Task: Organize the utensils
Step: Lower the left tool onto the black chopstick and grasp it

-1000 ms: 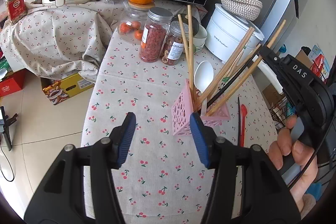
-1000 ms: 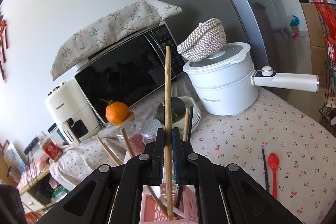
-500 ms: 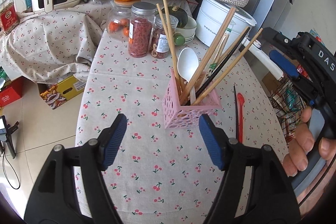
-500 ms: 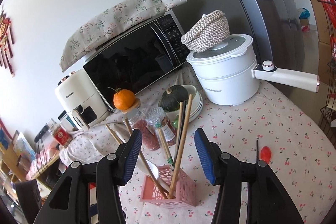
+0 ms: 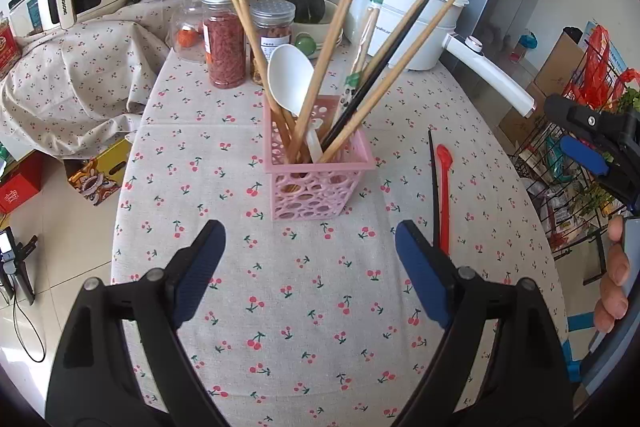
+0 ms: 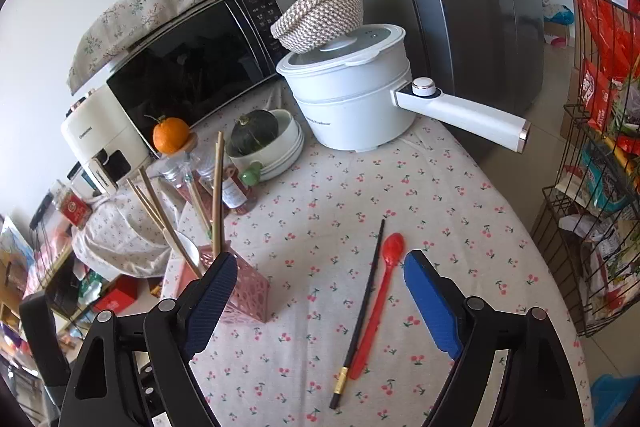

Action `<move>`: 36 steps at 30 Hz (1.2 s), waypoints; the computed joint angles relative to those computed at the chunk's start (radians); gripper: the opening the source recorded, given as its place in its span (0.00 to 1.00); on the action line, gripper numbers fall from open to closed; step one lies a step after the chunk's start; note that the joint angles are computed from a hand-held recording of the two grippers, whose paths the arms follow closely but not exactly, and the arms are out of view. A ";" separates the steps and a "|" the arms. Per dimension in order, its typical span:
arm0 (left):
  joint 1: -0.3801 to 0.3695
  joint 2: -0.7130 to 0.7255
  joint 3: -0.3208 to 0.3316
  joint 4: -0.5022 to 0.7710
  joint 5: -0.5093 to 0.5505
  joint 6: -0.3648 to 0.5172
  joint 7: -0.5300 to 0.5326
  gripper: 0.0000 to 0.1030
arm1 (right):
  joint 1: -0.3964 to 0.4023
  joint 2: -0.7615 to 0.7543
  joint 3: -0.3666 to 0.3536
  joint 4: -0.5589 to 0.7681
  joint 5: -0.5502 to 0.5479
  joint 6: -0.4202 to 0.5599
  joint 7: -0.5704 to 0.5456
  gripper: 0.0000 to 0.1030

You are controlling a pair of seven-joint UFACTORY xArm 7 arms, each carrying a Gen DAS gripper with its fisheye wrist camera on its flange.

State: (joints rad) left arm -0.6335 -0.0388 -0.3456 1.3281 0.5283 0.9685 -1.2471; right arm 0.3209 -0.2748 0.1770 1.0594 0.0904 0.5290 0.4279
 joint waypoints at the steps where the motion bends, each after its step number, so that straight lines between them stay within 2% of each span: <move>1: -0.003 0.013 -0.004 0.013 0.003 0.007 0.003 0.85 | -0.004 -0.003 -0.003 0.001 -0.009 0.023 -0.005 0.87; 4: -0.023 0.053 -0.006 0.054 0.020 0.031 0.013 0.87 | -0.035 -0.020 0.004 -0.006 -0.067 0.089 0.018 0.90; 6: -0.042 0.081 -0.002 0.082 0.029 0.046 0.020 0.87 | -0.055 -0.024 0.005 -0.003 -0.098 0.141 0.041 0.97; 12: -0.114 0.202 0.025 0.203 0.034 0.092 0.055 0.87 | -0.085 -0.026 -0.032 -0.013 -0.081 0.236 0.037 1.00; 14: -0.147 0.266 0.041 0.275 0.033 0.123 0.099 0.87 | -0.100 -0.023 -0.037 -0.020 -0.093 0.258 0.039 1.00; 18: -0.211 0.397 0.084 0.434 0.038 0.183 0.178 0.87 | -0.132 -0.005 -0.023 -0.019 -0.199 0.287 0.029 1.00; 25: -0.280 0.665 0.193 0.805 -0.005 0.317 0.304 0.87 | -0.137 0.034 -0.087 -0.017 -0.077 0.297 -0.079 1.00; 28: -0.283 0.756 0.231 0.929 -0.052 0.332 0.332 0.74 | -0.140 0.064 -0.107 0.000 0.002 0.315 -0.115 1.00; 30: -0.276 0.809 0.244 0.998 -0.101 0.317 0.340 0.55 | -0.142 0.075 -0.115 0.006 0.050 0.319 -0.136 1.00; 34: -0.253 0.830 0.260 0.993 -0.209 0.236 0.309 0.44 | -0.149 0.086 -0.117 0.010 0.094 0.315 -0.168 1.00; 36: -0.257 0.860 0.273 1.034 -0.238 0.239 0.323 0.39 | -0.151 0.086 -0.115 0.009 0.105 0.312 -0.175 1.00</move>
State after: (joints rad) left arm -0.8910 0.8214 -0.0726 2.3617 0.2908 1.2075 -0.9237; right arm 0.1702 -0.1886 0.0617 1.0685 0.1956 0.8414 0.2528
